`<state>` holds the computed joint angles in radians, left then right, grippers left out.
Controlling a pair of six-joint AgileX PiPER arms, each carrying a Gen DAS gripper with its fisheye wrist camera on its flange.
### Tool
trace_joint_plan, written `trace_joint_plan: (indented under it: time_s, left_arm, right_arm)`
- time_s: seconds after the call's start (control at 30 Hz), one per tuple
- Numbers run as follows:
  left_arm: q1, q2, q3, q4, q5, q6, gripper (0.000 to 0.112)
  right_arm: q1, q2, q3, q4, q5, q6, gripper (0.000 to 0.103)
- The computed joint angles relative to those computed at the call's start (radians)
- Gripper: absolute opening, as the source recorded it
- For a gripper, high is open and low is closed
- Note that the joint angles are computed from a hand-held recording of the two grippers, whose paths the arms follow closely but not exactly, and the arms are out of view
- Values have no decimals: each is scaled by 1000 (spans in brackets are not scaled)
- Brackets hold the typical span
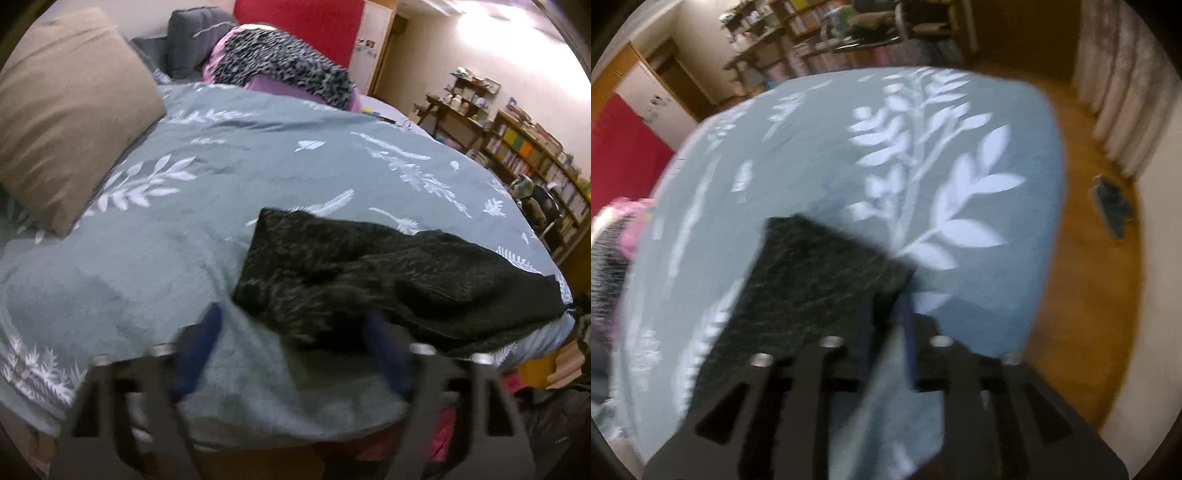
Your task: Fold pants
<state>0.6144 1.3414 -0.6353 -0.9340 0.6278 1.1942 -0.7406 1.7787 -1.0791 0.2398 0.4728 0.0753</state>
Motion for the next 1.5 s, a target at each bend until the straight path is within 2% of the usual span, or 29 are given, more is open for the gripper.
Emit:
trace_joint_plan:
  time_s: [0.03, 0.07, 0.17, 0.3, 0.37, 0.43, 0.6, 0.73, 0.83, 1.0, 1.07, 1.27, 1.37, 1.43, 1.5]
  left_arm:
    - [16, 11, -4, 8, 11, 0, 82]
    - [26, 19, -7, 18, 15, -7, 82]
    - [65, 54, -24, 21, 67, -21, 82]
    - [105, 64, -28, -24, 118, 1, 82]
    - [116, 59, -25, -20, 123, 8, 82]
    - [137, 53, -20, -5, 140, 16, 82]
    - [239, 52, 3, -37, 170, 78, 82]
    - [328, 104, -7, -90, 253, 85, 82]
    - [332, 101, -3, -115, 305, 109, 82]
    - [328, 137, -13, -152, 417, 94, 84]
    - [316, 140, -9, -169, 427, 85, 84]
    - [247, 132, -68, -203, 375, 31, 87]
    - [170, 148, -140, -199, 324, -12, 89]
    - [95, 178, -201, -168, 268, -61, 89]
    - [18, 237, -275, -117, 221, -118, 89]
  right_arm:
    - [18, -20, 13, -96, -13, 70, 49]
    - [31, -39, 25, -153, -24, 108, 54]
    - [108, -122, 77, -413, -61, 316, 55]
    - [264, -236, 149, -788, -82, 684, 57]
    - [339, -276, 152, -825, -70, 728, 63]
    - [397, -289, 149, -703, -98, 614, 66]
    - [605, -212, 75, -203, -111, 134, 67]
    - [790, -55, -80, 179, -32, -230, 67]
    - [908, 58, -216, 286, 35, -325, 67]
    - [1041, 209, -422, 319, 135, -337, 67]
    - [1070, 278, -505, 341, 196, -346, 67]
    - [1151, 404, -674, 315, 287, -328, 67]
    - [1173, 475, -771, 296, 328, -325, 67]
    - [1180, 546, -870, 287, 386, -317, 67]
    - [1192, 600, -949, 257, 427, -301, 67]
